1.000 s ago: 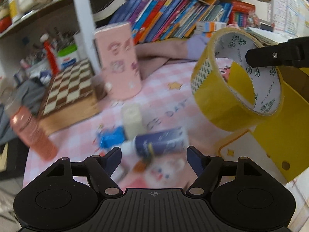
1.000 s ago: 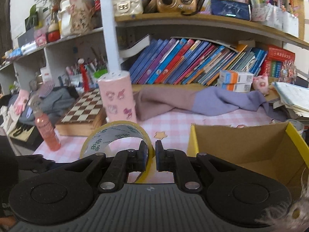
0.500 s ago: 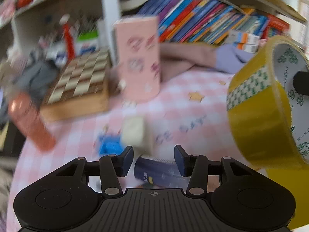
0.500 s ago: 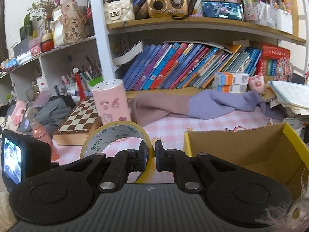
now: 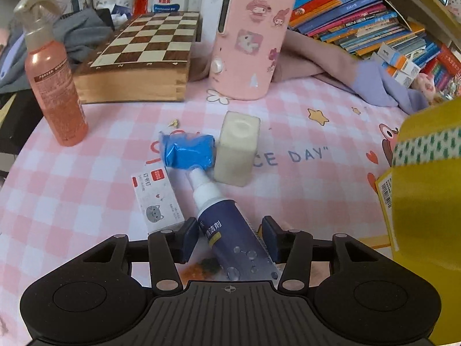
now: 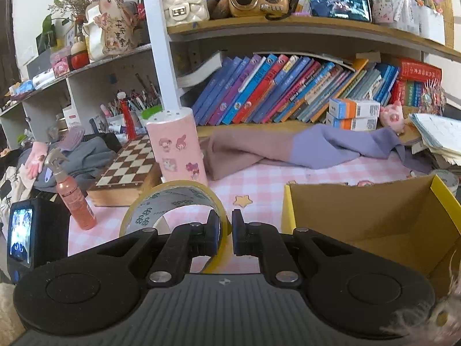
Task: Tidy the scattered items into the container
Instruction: 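Lift the tape roll with the right tool while the left tool grasps the blue spray bottle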
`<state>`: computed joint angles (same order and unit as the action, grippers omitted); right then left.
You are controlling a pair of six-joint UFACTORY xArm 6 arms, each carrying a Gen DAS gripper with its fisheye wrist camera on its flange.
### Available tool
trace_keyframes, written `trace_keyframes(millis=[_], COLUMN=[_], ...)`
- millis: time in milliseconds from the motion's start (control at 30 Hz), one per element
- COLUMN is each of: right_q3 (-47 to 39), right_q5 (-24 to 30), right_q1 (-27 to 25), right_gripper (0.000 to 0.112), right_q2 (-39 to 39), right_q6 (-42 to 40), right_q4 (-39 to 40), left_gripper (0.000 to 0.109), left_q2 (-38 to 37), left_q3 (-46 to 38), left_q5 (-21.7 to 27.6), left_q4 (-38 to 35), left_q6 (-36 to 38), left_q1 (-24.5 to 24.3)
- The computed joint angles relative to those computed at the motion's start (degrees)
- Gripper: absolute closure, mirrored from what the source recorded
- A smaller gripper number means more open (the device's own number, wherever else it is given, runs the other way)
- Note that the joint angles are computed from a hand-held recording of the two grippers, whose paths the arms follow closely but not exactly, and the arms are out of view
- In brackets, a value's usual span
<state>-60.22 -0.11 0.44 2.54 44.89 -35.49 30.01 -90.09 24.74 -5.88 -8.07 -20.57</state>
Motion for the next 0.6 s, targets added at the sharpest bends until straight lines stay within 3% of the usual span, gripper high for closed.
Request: trace_keyframes(millis=[133, 600], right_q3=[1.70, 3.95], right_q5=[1.44, 6.59], right_q1=[1.98, 6.32], right_gripper=[0.104, 0.104], right_q2=[-0.67, -3.17], right_q6=[-13.63, -38.51], right_q4=[14.53, 40.44], left_gripper=[0.078, 0.078], left_q2=[-1.42, -19.52], left_q3=[1.86, 21.17], left_q5=[-1.17, -8.97], left_q4=[-3.45, -21.68], left_q6=[2.21, 12.02], left_q1=[0.37, 1.56])
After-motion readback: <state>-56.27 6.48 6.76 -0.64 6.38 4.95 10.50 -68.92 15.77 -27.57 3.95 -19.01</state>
